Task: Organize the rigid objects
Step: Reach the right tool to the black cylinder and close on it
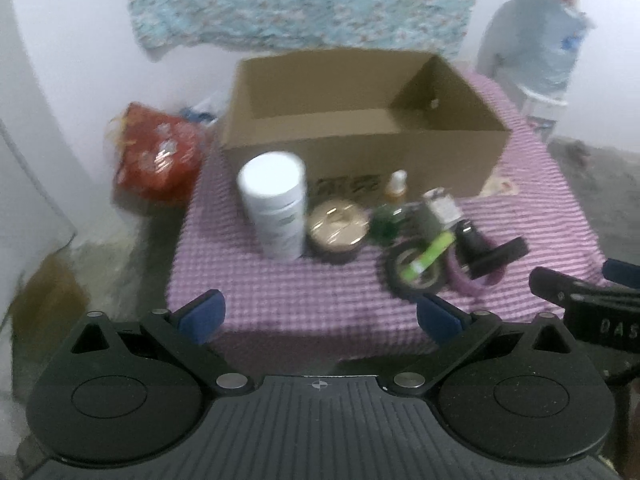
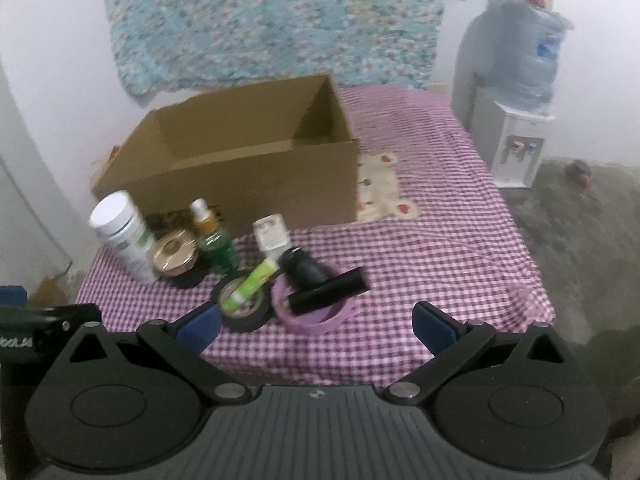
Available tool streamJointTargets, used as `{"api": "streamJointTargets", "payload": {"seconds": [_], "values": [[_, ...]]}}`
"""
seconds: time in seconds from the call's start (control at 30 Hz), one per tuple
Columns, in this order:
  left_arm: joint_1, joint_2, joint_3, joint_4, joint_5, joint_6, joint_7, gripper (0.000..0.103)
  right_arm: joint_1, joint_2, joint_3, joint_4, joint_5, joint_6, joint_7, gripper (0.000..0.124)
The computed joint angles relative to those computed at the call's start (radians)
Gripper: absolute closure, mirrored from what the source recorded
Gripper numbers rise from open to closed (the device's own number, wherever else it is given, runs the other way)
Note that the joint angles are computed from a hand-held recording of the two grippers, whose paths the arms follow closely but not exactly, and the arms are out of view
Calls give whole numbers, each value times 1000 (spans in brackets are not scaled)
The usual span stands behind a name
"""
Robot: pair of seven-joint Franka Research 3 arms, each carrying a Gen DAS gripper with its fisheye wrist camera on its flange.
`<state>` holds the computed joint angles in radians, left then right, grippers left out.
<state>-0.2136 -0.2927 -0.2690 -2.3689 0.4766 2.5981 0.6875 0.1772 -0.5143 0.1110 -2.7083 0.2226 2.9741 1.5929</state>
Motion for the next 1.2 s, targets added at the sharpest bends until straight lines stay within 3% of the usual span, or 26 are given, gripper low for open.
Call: {"api": "streamJointTargets", "payload": {"seconds": [0.1,0.23,0.37,0.5,0.63,0.7,0.77,0.87,1.0,1.1,1.2], "values": [[-1,34,17,-3,3,121,30,0,27,20,-60,0,41,34,-24,21],[4,108,15,30,29,234,82,1,141,55,-207,16,160,73,-125,21],[-4,195,6,101,67,250,135,1,346,97,-427,63,363,81,-284,27],[-38,291,15,175,-10,251,274,1,550,137,-647,131,599,37,-471,41],[-62,354,15,218,-5,249,363,8,668,191,-790,200,844,-56,-652,53],[-71,383,9,241,-32,232,427,14,681,225,-819,228,928,-105,-713,55],[-75,407,5,259,-66,221,484,29,682,259,-835,251,1002,-152,-763,57],[-87,445,5,297,-88,193,533,39,661,301,-832,273,1066,-208,-796,61],[-95,488,2,343,-126,154,583,47,621,348,-812,295,1123,-274,-819,73],[-98,510,0,367,-146,136,609,55,588,376,-792,308,1159,-320,-835,92],[-95,523,-5,376,-174,135,640,56,552,383,-765,311,1192,-344,-864,95]]}}
